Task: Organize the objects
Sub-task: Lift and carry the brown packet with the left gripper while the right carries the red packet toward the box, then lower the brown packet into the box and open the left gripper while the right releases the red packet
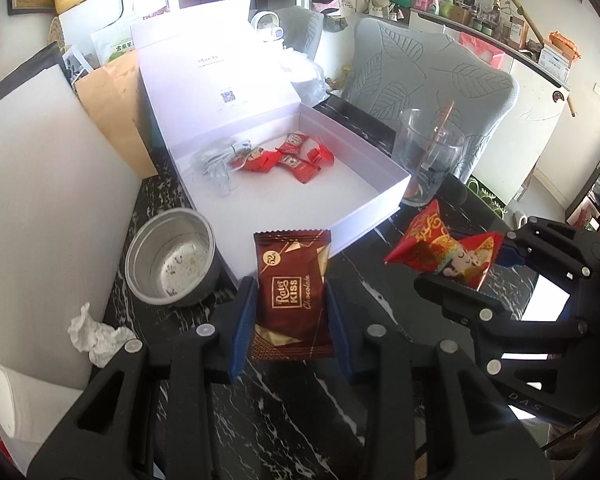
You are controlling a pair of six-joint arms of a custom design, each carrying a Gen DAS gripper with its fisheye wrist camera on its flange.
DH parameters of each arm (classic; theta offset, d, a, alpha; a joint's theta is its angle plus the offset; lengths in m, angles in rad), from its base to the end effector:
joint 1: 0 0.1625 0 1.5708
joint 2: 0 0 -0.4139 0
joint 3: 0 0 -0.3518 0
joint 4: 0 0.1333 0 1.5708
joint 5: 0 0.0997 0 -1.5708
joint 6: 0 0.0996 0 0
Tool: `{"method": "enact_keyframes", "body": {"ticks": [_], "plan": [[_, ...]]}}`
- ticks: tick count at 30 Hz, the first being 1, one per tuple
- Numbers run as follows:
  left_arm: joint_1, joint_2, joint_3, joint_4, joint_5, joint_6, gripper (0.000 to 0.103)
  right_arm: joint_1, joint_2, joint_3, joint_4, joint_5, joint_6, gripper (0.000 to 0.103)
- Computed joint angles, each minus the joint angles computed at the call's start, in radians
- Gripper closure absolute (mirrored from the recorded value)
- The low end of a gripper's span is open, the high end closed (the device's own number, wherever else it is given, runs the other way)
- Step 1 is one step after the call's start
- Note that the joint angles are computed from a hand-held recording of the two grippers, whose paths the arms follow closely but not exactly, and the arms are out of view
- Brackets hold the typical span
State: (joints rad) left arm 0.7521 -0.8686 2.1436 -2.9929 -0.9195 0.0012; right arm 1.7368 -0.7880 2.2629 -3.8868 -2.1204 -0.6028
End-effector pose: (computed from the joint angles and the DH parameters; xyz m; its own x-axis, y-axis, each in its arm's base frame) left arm -0.2183 -0.4694 0.0782 -0.6073 0.5209 -0.5998 0.7231 0.6752 -0.1459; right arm 0.1554 -0.4357 0.1234 -0.6833 -0.1725 0.7094 -0.6040 0.6794 -0.4166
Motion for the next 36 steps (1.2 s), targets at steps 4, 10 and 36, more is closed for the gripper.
{"method": "enact_keyframes", "body": {"ticks": [4, 10, 36], "plan": [[0.024, 0.024, -0.056, 0.019, -0.006, 0.031, 0.07, -0.007, -0.001, -0.037, 0.038, 0.003, -0.013, 0.065], [0.055, 0.067, -0.135, 0.032, -0.006, 0.074, 0.07, -0.025, 0.004, -0.1, 0.089, 0.014, -0.028, 0.065], [0.168, 0.26, -0.529, 0.189, -0.018, 0.196, 0.07, -0.08, 0.075, -0.451, 0.351, 0.021, -0.102, 0.065]]}}
